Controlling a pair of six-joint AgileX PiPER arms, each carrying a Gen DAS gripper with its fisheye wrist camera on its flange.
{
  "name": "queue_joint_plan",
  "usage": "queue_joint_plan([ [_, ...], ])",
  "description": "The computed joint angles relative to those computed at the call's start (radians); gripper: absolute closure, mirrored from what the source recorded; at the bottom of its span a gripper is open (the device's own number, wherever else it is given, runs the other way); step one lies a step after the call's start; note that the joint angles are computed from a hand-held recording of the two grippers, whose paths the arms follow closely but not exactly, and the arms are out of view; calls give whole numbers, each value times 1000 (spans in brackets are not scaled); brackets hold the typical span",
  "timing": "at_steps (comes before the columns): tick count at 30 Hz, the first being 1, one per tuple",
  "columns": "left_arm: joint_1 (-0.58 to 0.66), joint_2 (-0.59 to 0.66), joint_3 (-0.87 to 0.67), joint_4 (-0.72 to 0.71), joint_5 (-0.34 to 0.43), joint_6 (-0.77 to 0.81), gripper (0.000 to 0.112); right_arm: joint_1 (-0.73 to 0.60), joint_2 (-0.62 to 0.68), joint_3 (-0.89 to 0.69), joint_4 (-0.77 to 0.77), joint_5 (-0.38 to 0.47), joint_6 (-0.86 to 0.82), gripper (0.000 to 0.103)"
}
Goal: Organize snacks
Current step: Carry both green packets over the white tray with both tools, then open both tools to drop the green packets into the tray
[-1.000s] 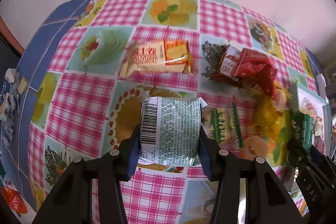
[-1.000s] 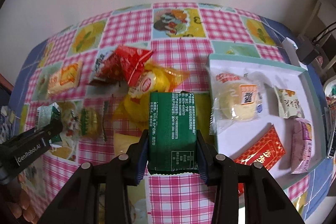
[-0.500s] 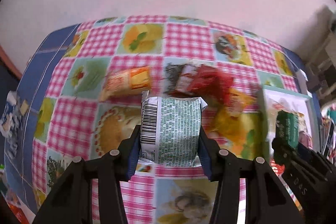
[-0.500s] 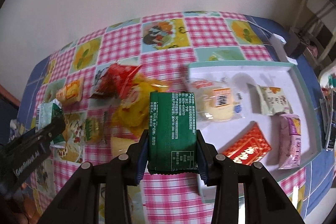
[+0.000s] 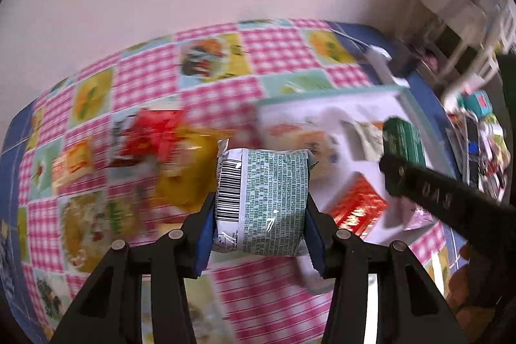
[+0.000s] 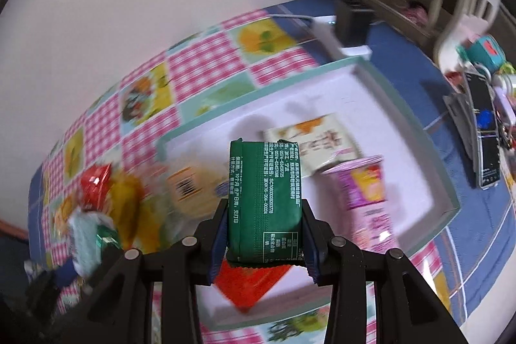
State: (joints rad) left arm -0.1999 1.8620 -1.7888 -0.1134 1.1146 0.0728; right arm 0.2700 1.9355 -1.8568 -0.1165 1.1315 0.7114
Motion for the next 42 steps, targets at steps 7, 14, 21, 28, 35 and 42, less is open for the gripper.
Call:
queue_joint_plan([
  [7, -103, 63, -40, 33, 1, -29, 61, -85, -22, 69, 41, -64, -34, 60],
  [14, -144, 123, -70, 31, -6, -37, 61, -125, -18, 92, 83, -92, -63, 60],
  [21, -155, 124, -74, 23, 1, -31, 60, -127, -15, 95, 102, -94, -73, 60],
  [28, -147, 97, -74, 70, 21, -73, 45, -120, -14, 82, 113, -91, -104, 59],
  [35, -84, 84, -66, 94, 15, -130, 33, -97, -24, 79, 98, -58, -98, 55],
  [42, 13, 51, -5, 135, -41, -200, 18, -24, -26, 77, 58, -44, -90, 33],
])
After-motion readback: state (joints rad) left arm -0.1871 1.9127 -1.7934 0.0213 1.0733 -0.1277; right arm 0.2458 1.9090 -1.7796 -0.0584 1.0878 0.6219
